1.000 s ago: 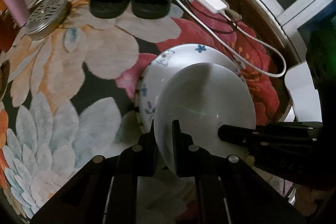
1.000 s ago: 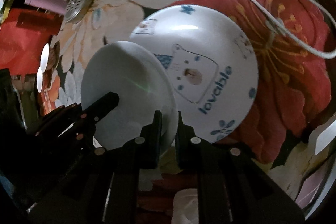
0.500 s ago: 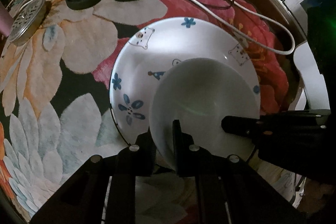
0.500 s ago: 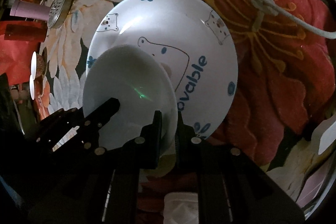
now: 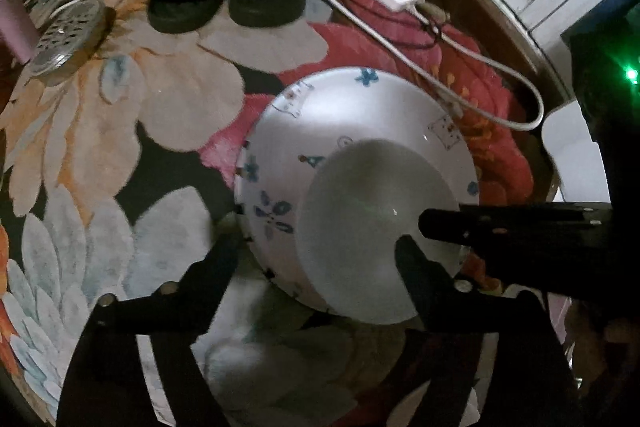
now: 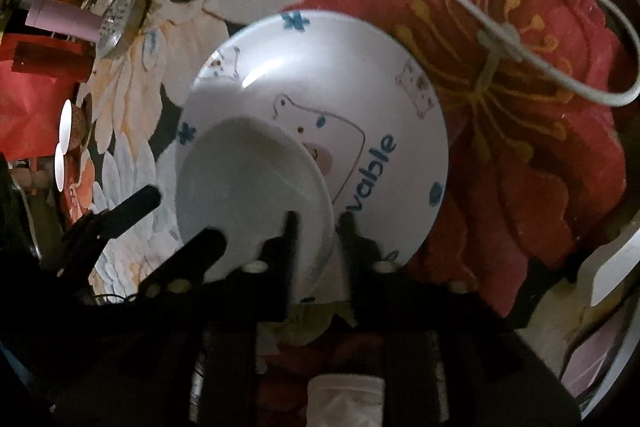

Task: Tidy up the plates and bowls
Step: 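Lower the white bowl onto the bear plates and open both grippers, then move both grippers back toward the remaining white bowls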

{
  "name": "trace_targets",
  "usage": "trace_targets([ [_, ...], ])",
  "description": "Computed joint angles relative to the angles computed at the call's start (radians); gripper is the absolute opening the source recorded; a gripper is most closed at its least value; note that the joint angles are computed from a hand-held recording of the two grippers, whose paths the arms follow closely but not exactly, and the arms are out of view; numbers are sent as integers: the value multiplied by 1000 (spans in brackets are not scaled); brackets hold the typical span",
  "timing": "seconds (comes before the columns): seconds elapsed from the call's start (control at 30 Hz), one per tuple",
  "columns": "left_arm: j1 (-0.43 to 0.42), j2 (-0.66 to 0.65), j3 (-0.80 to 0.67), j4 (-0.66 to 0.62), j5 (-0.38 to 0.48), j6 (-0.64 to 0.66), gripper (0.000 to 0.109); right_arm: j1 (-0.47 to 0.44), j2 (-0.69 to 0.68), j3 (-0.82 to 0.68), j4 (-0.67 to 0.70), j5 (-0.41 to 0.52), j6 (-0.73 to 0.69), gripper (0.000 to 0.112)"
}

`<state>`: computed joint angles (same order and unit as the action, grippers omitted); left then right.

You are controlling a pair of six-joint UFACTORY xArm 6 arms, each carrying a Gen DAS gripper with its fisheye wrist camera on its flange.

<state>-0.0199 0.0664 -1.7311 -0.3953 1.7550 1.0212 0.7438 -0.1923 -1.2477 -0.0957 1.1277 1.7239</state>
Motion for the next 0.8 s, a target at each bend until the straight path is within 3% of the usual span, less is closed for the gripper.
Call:
trace_targets([
  [0.1, 30, 29, -50, -29, -6, -5, 93, 14, 25, -60, -65, 47, 19, 81],
  [0.17, 51, 44, -71, -53, -29, -20, 99, 18, 58, -114, -93, 81, 1, 87],
  [0.37, 93, 120, -171, -68, -62, -75, 102, 20, 154, -251, -141, 144, -48, 97],
  [0.8, 176, 283, -378, -46, -28, -139, 102, 13, 295, -417, -124, 170, -132, 98],
])
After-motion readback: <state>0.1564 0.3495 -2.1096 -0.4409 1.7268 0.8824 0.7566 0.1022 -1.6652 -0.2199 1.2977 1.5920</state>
